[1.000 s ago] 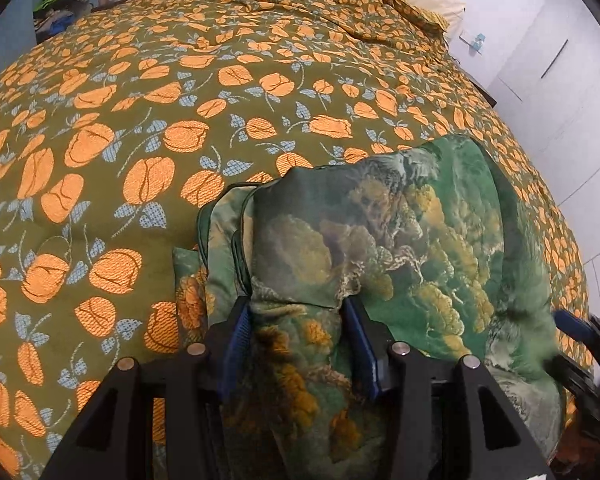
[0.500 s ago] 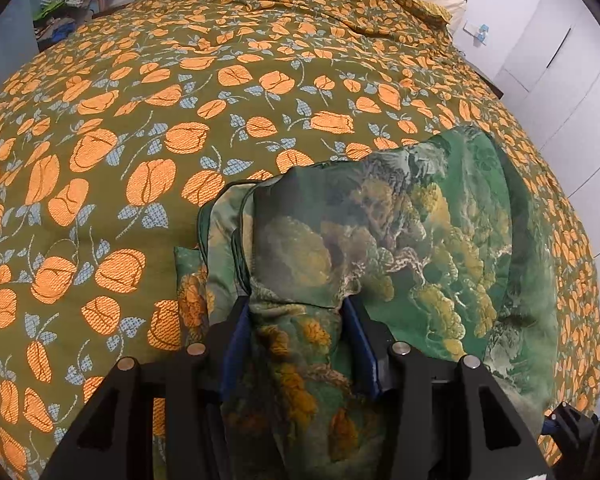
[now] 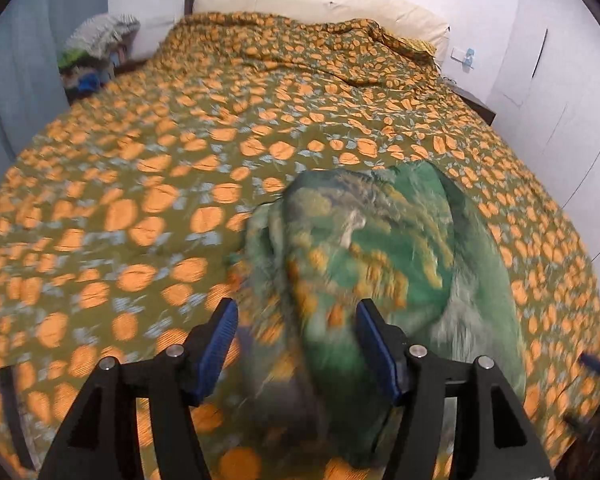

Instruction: Fold large clothes

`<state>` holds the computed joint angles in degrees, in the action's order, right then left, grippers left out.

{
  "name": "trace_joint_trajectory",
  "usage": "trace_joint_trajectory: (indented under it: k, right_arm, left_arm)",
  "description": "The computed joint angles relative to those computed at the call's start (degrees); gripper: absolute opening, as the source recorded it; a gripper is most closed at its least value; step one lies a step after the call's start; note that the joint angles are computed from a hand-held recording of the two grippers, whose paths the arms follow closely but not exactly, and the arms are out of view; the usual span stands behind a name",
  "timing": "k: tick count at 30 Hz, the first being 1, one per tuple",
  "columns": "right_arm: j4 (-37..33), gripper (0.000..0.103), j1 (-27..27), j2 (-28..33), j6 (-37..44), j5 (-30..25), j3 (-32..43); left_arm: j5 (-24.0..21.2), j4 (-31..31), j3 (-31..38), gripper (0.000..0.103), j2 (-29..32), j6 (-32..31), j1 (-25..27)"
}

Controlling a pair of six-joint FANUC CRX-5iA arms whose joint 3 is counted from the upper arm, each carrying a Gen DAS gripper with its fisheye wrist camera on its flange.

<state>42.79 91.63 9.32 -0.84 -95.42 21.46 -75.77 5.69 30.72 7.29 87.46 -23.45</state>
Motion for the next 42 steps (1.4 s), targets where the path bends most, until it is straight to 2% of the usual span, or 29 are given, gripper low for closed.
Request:
trace_joint_trajectory:
  k: [2, 3, 4, 6, 8, 9, 12, 14, 16, 19, 20, 21, 24, 26, 28, 30, 36, 40, 42]
  right_arm:
    - [0.02, 0.102, 1.69, -1.19, -2.9, -3.8, -0.75]
    - [0.12, 0.102, 2.7, -1.8, -4.85, -5.99, -1.22]
    - [0.05, 0.103, 3.83, -2.52, -6.98, -7.92, -1.88]
    - [-0.05, 0.103, 5.95, -5.54, -10.85, -8.51, -5.23]
    - [0.85, 0.103, 8.44, -8.12, -14.83, -8.36, -8.36]
    - [1.29, 0.103, 9.26, -8.97, -16.6, -8.63, -9.34]
    - [3.83, 0.102, 11.39, -10.04, -20.51, -11.2, -11.29]
    - [6.49, 0.102, 12.07, -10.62, -21.13, -11.05, -13.14]
    - [5.88, 0.102, 11.79, -10.92, -19.31, -9.83, -13.0]
    - [4.69, 0.102, 10.58, -11.34, -17.62, -6.34, -12.73]
    - [4.72, 0.102, 10.16, -11.38, -17.61, -5.3, -12.91]
    - [4.6, 0.102, 9.7, -11.35, -17.55, -4.59, -12.8]
    - [3.52, 0.102, 7.95, -10.92, -17.52, -3.2, -11.98]
    - [2.38, 0.101, 6.14, -11.58, -17.3, 0.14, -12.18]
    - [1.78, 0.095, 3.71, -12.31, -16.62, 4.1, -12.58]
    - [1.52, 0.094, 1.85, -12.58, -16.04, 6.63, -12.61]
    - [0.33, 0.094, -2.64, -12.1, -11.49, 11.32, -11.99]
    - [-1.01, 0.097, -4.65, -13.15, -10.7, 14.24, -13.5]
    - [-1.95, 0.099, -5.99, -14.29, -11.44, 16.27, -14.97]
  left_arm:
    - [-0.64, 0.37, -2.65, 0.066, -2.79, -0.24, 1.07]
    - [-1.19, 1.48, -3.75, 0.073, -3.58, -0.08, 1.95]
    - [-2.71, 3.27, -5.28, 0.076, -4.44, 0.86, 3.48]
    - [-3.73, 3.48, -7.51, 0.076, -5.93, 2.85, 4.86]
    - [-2.0, 4.41, -11.25, 0.076, -8.24, 3.06, 6.08]
    - [-2.51, 5.08, -12.4, 0.076, -8.75, 2.67, 6.74]
    - [-7.3, 4.71, -11.23, 0.076, -7.67, 0.12, 7.29]
    - [-10.81, 3.97, -8.76, 0.076, -5.99, -0.42, 7.43]
    - [-9.43, 9.71, -9.98, 0.076, -5.99, -1.57, 9.78]
    - [-5.84, 25.93, -14.31, 0.076, -5.68, -6.08, 13.94]
    - [-5.56, 29.14, -14.56, 0.076, -5.05, -7.19, 14.53]
    - [-5.68, 32.21, -13.5, 0.076, -3.42, -8.37, 14.52]
    - [-8.1, 34.81, -6.84, 0.076, 2.98, -10.26, 13.09]
    - [-10.03, 35.12, -2.2, 0.076, 7.67, -8.77, 12.04]
    - [-10.84, 33.76, 1.43, 0.076, 11.09, -6.06, 11.19]
    - [-11.37, 32.12, 3.38, 0.076, 13.05, -4.78, 10.39]
    - [-12.73, 26.44, 5.07, 0.076, 14.48, -5.72, 9.61]
    - [-12.6, 25.02, 4.06, 0.09, 15.05, -5.46, 9.98]
    - [-11.84, 23.71, 3.07, 0.103, 15.06, -5.42, 9.95]
